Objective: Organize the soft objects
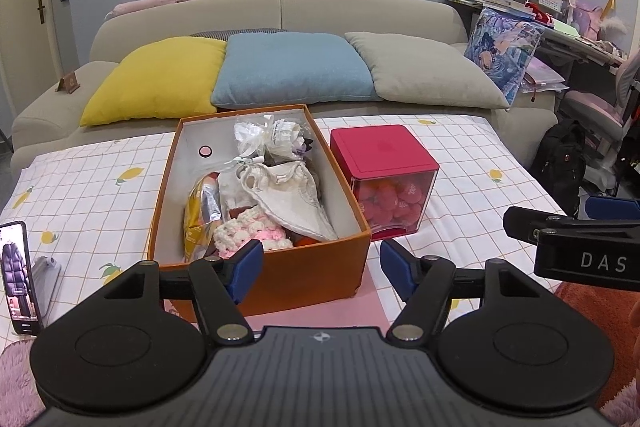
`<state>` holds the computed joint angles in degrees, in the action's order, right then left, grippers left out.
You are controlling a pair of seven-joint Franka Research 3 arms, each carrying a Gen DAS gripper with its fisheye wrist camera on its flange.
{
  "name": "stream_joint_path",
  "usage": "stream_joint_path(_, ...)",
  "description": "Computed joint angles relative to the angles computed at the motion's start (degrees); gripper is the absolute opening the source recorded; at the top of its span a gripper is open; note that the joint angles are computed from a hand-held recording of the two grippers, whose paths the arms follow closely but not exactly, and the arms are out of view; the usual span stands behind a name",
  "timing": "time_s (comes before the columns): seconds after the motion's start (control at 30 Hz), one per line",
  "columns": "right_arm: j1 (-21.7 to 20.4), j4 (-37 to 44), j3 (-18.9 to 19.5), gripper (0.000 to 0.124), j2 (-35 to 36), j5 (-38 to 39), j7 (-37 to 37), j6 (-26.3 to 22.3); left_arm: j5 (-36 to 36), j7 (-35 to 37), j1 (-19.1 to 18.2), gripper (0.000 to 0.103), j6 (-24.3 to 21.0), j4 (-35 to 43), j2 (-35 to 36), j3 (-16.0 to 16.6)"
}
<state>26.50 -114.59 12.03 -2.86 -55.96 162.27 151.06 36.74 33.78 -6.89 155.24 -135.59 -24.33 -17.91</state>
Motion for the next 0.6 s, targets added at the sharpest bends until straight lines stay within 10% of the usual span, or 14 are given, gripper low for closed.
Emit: stream_joint_path(0.6,0.11,0.06,-0.11,0.095,0.13,0.69,-0.56,0.05,0.0,0.18,-0.04,0.079,0.37,-0.27,-0.18,0.06)
